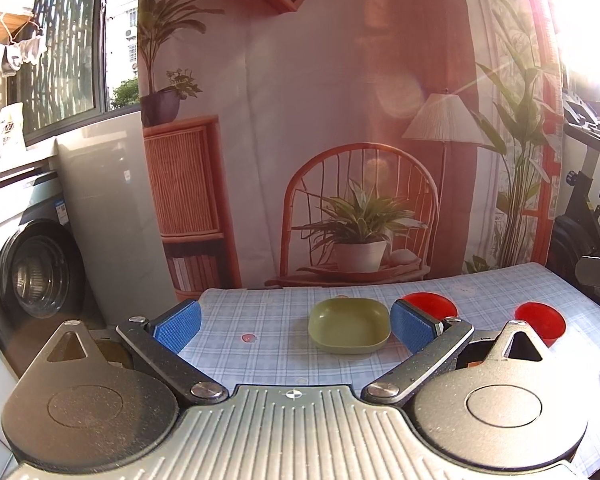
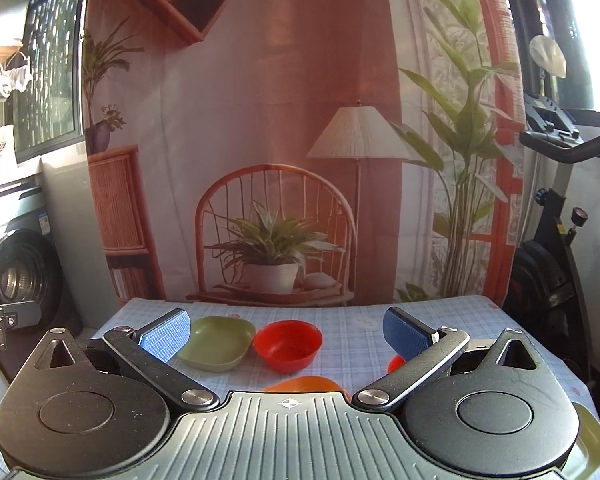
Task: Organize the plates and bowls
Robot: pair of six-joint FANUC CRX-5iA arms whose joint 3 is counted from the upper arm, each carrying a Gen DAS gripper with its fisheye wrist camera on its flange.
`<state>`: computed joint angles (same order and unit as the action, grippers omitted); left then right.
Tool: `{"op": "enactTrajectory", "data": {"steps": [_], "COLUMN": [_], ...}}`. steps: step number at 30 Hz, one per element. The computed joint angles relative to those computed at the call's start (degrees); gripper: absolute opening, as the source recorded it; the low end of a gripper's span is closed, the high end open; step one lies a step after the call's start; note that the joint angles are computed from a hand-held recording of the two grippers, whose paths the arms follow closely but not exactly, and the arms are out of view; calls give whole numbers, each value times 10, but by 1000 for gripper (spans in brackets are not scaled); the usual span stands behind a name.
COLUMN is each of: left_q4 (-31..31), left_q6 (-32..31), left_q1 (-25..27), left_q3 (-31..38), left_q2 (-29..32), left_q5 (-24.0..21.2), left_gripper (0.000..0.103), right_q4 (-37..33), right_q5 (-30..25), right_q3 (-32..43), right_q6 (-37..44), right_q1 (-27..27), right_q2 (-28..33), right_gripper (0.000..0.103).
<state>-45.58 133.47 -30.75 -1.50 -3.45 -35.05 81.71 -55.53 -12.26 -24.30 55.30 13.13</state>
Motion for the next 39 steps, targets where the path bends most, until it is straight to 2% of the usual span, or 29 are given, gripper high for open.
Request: {"op": "enactTrajectory", "data": {"steps": [3,5,8,10,12,15,20,22,23,27,32,34,38,39], "left_q4": [18,23,38,56,116,176,400,444,461,545,583,612,624,627], "left_q6": [-26,-33,-47,-66,-129,-186,-366,-406,-419,-483,-511,-529,-535,-540], "left_q1": [13,19,33,43,65,83,129,135,138,150,152,154,152,151], "left_q3": [15,21,34,38,36,32,-22,-30,-33,-64,-83,-89,-82,-81], "left_q2": [23,33,51,61,76,96,131,147,152,165,177,184,197,199], "left_q5": [16,28,47,61,89,108,140,124,120,121,116,109,84,77], "left_gripper": [101,93,92,91,90,86,79,71,68,67,66,64,57,56], "right_q4": [-7,-24,-64,-54,-45,-63,-130,-147,-156,-166,-210,-216,-240,-248], "right_q5": [45,65,28,41,70,89,150,170,177,199,213,222,244,247], "right_q3": [10,22,70,73,69,82,97,99,99,90,87,81,69,68], "right_q6": [-2,8,58,68,77,106,160,172,180,195,236,236,255,263], "right_q1": [-23,-33,-32,-42,-54,-63,-73,-75,-74,-70,-63,-63,-64,-64], "right_q2": [9,17,56,66,70,87,110,118,121,128,135,134,128,128], "right_gripper": [103,103,103,103,103,103,102,101,98,86,63,61,45,44]}}
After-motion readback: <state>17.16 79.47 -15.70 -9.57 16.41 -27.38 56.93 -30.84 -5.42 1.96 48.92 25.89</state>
